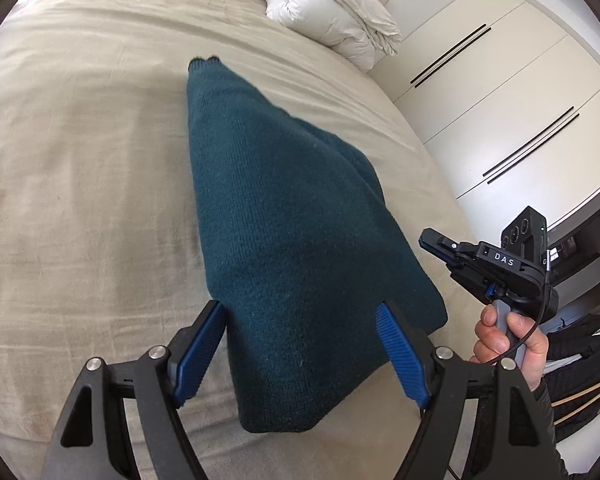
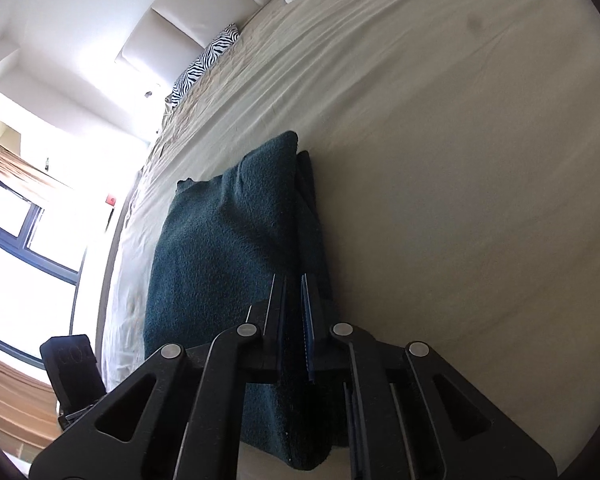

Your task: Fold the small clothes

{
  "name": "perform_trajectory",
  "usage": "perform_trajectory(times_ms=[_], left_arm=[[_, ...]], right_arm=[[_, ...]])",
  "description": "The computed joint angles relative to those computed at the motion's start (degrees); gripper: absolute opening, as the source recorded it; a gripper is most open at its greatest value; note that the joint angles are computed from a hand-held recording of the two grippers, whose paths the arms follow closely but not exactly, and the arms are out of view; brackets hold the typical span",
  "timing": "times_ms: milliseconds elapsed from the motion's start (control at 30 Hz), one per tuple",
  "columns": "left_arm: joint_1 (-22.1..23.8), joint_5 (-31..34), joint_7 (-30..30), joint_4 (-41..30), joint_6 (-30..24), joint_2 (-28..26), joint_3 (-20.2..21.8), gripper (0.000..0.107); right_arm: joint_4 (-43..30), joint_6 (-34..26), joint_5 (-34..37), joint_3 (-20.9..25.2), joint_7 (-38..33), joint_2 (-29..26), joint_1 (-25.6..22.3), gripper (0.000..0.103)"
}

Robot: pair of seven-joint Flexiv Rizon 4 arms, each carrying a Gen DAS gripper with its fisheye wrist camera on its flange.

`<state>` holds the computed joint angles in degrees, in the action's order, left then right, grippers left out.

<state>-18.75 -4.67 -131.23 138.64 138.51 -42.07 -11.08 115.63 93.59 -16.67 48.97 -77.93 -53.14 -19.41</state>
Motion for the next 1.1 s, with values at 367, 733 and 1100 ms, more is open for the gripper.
perform_trajectory(times_ms=[367,733,1100], left_arm=[[4.66,3.49,8.76,-8.93,-9.1,1.15,-0.59,0.074],[-0.17,-1.01,12.66,-9.55,-3.48,-4.24,1.58,0.069],[-0.31,-2.03,14.6,-8.14,-0.16,-5.17,1.27,0.069]], right_arm=[[-8.78,-9.66,-3.32,15.27,-6.41,-13.26,-3.78,0.007],[-27.21,-15.46,5.95,5.56,-0.73,-16.94,10.77,0.0],[-26.97,-5.65,13.98,-3.6,-1.68,-10.96,18.31,0.005]])
